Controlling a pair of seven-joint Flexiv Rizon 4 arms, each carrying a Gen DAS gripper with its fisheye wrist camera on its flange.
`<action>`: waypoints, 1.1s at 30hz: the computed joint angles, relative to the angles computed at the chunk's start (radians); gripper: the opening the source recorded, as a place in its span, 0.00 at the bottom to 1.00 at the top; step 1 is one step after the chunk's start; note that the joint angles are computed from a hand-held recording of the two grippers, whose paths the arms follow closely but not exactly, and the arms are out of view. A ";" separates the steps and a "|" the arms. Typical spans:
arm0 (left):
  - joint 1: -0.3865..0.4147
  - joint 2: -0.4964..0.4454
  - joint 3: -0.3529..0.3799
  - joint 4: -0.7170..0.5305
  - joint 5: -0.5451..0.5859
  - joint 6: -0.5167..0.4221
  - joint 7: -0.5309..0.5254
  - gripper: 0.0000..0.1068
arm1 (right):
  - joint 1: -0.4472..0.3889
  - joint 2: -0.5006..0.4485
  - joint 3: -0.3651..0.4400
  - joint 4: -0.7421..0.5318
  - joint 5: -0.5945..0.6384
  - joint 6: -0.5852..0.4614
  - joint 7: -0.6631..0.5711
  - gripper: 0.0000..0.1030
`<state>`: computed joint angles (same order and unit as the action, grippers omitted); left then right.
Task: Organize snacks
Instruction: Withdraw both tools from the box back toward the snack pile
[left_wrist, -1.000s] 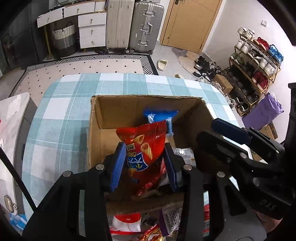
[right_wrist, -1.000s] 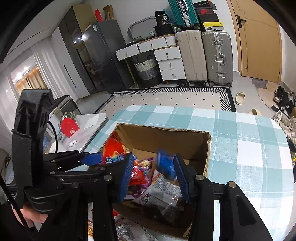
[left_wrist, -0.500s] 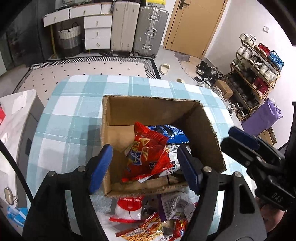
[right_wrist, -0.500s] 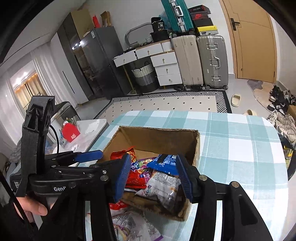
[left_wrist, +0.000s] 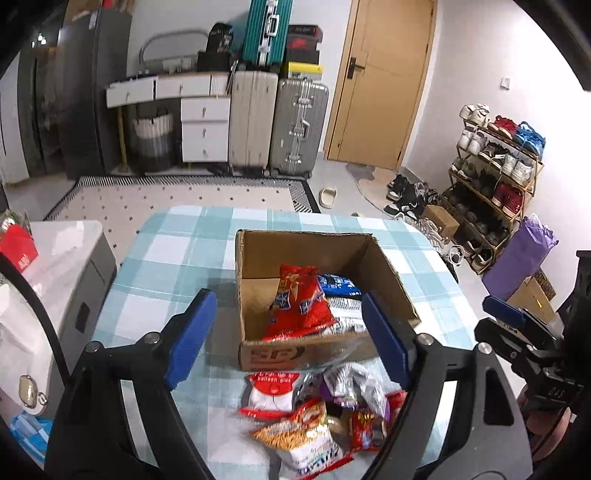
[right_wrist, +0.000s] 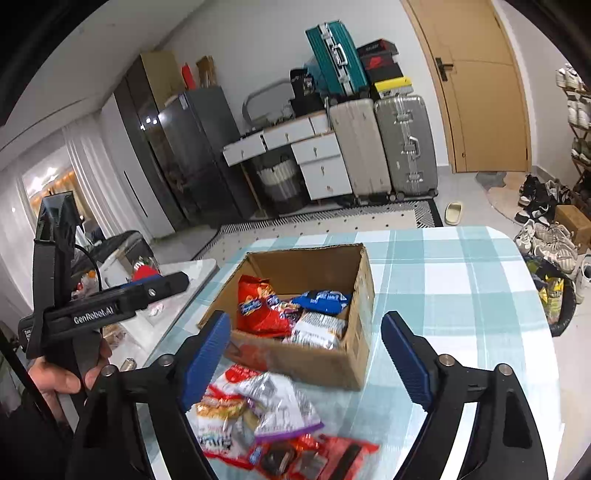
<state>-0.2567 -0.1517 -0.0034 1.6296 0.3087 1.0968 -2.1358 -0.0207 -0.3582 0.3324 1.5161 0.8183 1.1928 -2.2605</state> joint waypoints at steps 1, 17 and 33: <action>-0.015 0.018 0.010 0.003 0.045 -0.021 -0.035 0.74 | -0.012 0.015 0.012 0.021 0.027 0.023 -0.026 0.84; 0.036 0.295 -0.109 0.303 0.230 -0.015 -0.334 0.76 | -0.060 0.207 0.037 0.255 0.431 0.179 -0.353 0.98; 0.091 0.280 -0.184 0.418 0.324 0.051 -0.410 0.78 | 0.090 0.222 -0.113 0.372 0.442 0.236 -0.340 0.98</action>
